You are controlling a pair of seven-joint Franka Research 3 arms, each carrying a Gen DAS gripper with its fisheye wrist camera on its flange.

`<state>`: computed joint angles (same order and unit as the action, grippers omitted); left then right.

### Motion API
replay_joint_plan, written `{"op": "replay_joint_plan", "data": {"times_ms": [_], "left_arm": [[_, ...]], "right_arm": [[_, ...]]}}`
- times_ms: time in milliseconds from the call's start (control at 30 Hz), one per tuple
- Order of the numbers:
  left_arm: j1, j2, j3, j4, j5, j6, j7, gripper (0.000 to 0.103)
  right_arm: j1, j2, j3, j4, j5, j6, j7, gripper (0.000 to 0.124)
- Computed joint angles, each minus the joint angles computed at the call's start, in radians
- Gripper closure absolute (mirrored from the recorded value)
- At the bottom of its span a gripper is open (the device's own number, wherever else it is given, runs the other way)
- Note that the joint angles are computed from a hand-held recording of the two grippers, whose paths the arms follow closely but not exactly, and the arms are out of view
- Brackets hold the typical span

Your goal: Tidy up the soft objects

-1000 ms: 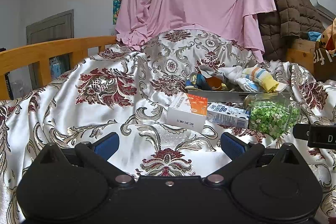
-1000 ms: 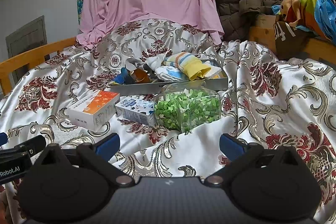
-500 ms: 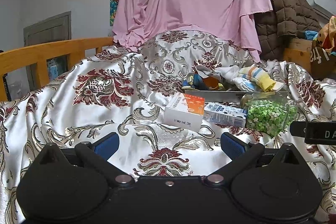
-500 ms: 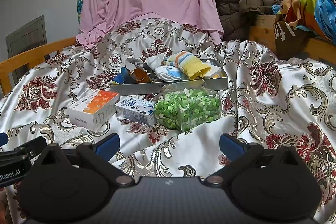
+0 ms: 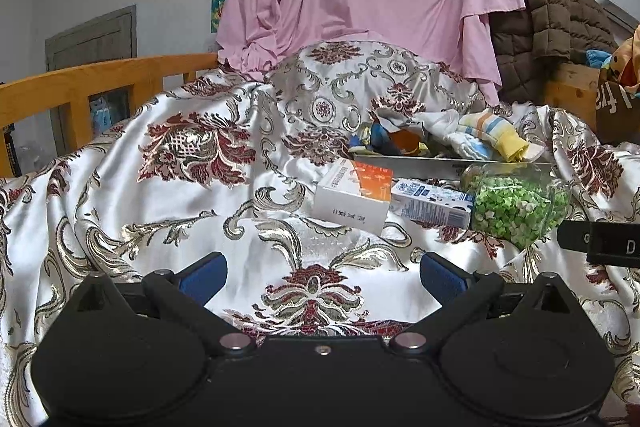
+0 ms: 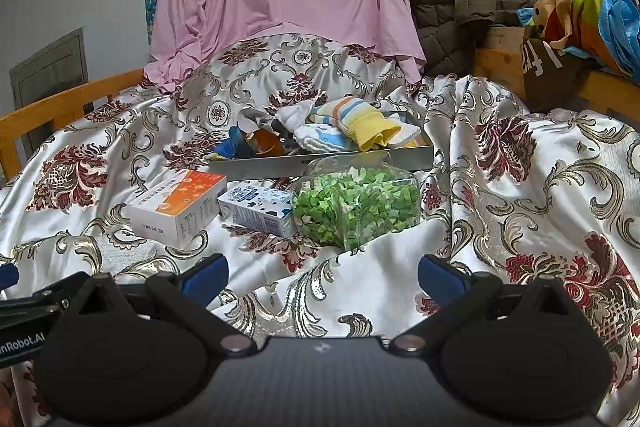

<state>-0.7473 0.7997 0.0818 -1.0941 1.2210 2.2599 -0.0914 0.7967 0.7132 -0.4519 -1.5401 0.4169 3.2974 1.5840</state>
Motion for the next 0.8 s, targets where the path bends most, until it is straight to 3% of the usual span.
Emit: {"op": "replay_joint_plan", "data": {"times_ms": [800], "left_arm": [[0.006, 0.002, -0.003, 0.002, -0.027, -0.003, 0.005, 0.001]], "right_arm": [[0.002, 0.001, -0.004, 0.002, -0.002, -0.004, 0.003, 0.021]]}}
